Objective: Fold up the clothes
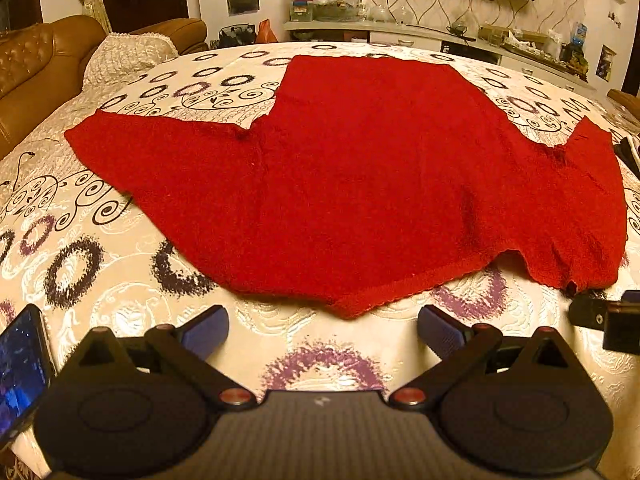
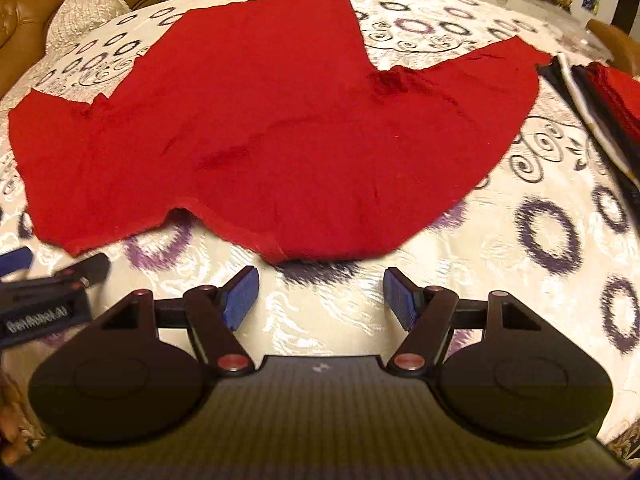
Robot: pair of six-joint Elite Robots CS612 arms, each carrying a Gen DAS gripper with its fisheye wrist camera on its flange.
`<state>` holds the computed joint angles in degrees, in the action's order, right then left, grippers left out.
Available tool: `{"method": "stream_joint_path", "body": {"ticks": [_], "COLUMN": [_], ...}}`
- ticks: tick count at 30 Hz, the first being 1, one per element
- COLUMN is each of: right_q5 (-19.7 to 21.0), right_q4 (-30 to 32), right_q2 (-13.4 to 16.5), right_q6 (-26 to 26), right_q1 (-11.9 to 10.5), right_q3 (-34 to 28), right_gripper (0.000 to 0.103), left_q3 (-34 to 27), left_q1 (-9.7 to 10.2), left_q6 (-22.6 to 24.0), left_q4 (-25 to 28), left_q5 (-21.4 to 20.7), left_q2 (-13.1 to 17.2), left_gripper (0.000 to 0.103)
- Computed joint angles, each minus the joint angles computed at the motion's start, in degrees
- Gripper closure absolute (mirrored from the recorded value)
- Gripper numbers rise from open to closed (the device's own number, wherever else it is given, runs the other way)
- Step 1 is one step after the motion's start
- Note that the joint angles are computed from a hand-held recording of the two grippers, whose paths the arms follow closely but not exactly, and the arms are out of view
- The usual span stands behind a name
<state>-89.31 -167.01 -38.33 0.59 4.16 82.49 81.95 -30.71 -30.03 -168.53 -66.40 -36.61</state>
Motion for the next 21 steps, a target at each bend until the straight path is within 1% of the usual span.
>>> {"method": "stream_joint_path", "body": {"ticks": [4,6,8,10,12,15,19,21], "right_q5": [0.0,-0.2,-0.4,-0.4,-0.5,-0.4,0.0,0.6], "right_q4": [-2.7,-3.7,-4.8,-5.9,-6.4,-6.2,-6.1,-6.7], "right_q2": [0.0,0.2,0.5,0.7,0.8,0.8,0.6,0.4], "right_q6": [-0.3,-0.2,0.1,0.2,0.1,0.0,0.3,0.9], "right_q1": [-0.1,-0.1,-0.2,-0.3,-0.3,-0.3,-0.4,-0.5], "right_q3": [1.0,1.2,1.3,1.5,1.6,1.5,1.6,1.9], "right_gripper": [0.026,0.023,0.016,0.014,0.013,0.013,0.013,0.013], "left_q3": [0.0,-0.5,-1.0,-1.7,-2.4,-4.0,-4.6,-4.7], "left_q1": [0.08,0.26,0.44,0.62,0.82,1.25,1.35,1.42], "left_q6": [1.3,2.1,2.8,3.6,4.5,4.8,6.0,6.0], "left_q4": [-2.8,-4.2,-5.4,-6.5,-7.5,-7.0,-9.6,-9.6], "left_q5": [0.8,1.2,1.5,1.7,1.8,1.6,2.2,2.1], "left_q2": [0.7,1.3,1.9,2.5,3.1,3.9,5.0,5.0], "left_gripper": [0.0,0.0,0.0,0.0,0.0,0.0,0.0,0.0]}}
